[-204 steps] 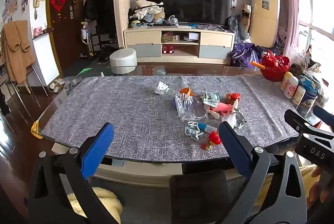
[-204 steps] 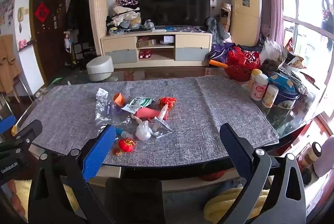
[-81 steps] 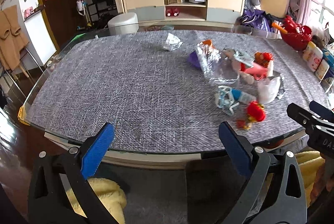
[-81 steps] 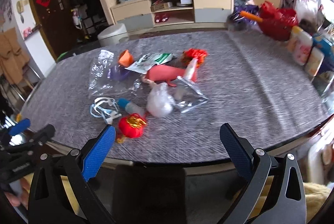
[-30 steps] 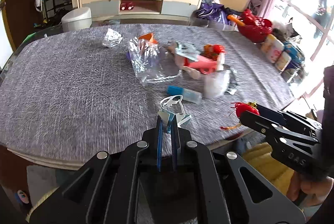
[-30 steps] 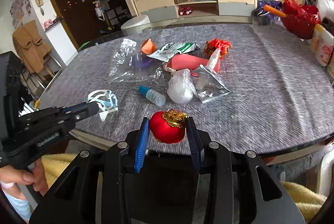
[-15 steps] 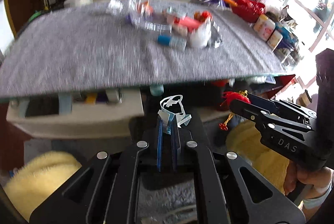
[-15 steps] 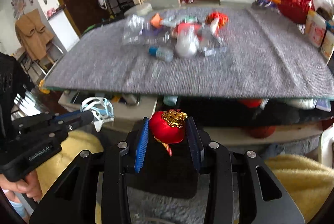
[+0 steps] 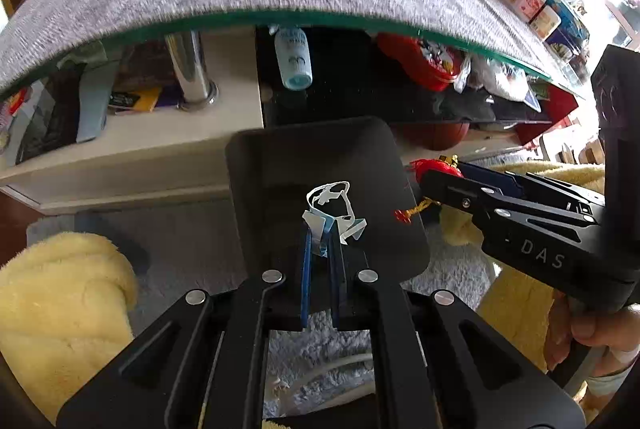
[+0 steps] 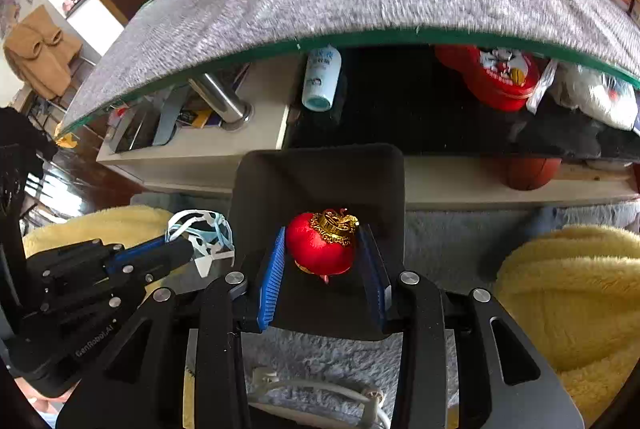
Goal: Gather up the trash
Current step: 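Lower both held items into the black bin and open both tools, then grasp the blue-capped bottle with the left tool while the right tool grasps the white plastic wrap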
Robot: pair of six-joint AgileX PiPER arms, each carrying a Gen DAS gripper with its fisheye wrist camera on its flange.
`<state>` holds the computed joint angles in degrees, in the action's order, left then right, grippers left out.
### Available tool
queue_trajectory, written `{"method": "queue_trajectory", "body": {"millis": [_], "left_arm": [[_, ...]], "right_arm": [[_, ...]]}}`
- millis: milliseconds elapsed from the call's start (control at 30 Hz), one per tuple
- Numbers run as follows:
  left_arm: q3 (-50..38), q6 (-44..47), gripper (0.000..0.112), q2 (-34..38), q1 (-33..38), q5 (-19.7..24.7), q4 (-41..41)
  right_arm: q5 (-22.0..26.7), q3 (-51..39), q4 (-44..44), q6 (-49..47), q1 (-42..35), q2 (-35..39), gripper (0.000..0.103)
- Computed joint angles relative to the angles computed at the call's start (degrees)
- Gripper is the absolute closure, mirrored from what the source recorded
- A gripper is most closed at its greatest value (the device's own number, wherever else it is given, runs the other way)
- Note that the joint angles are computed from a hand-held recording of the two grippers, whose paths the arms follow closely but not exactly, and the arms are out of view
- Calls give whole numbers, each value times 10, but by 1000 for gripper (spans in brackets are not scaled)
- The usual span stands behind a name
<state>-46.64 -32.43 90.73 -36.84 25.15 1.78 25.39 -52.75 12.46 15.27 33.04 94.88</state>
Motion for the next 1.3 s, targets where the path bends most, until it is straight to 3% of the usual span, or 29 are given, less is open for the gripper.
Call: {"method": "queue_trajectory", "body": {"millis": [167, 233, 300, 333, 567, 700, 1033, 1300], "left_arm": [[2, 37, 103, 11, 5, -4, -37], [-2, 43, 92, 14, 6, -1, -43], [-3, 40, 82, 15, 5, 0, -38], [-4, 38, 81, 14, 6, 1, -35], [-7, 7, 58, 1, 16, 12, 3], [-15, -36, 45, -21, 23, 30, 56], [-63, -54, 35, -49, 51, 57, 99], [-152, -28, 35, 0, 69, 77, 114]], "right_arm": [[0, -5, 6, -2, 1, 0, 65], [1, -8, 9, -4, 0, 1, 63], [-2, -9, 4, 3, -2, 0, 43], [-1, -9, 3, 4, -4, -1, 40], [-3, -6, -58, 61, -19, -23, 39], [-4, -4, -125, 122, -35, -53, 29], [5, -53, -159, 122, -93, -78, 28], [-3, -129, -69, 2, -114, -30, 31]]}}
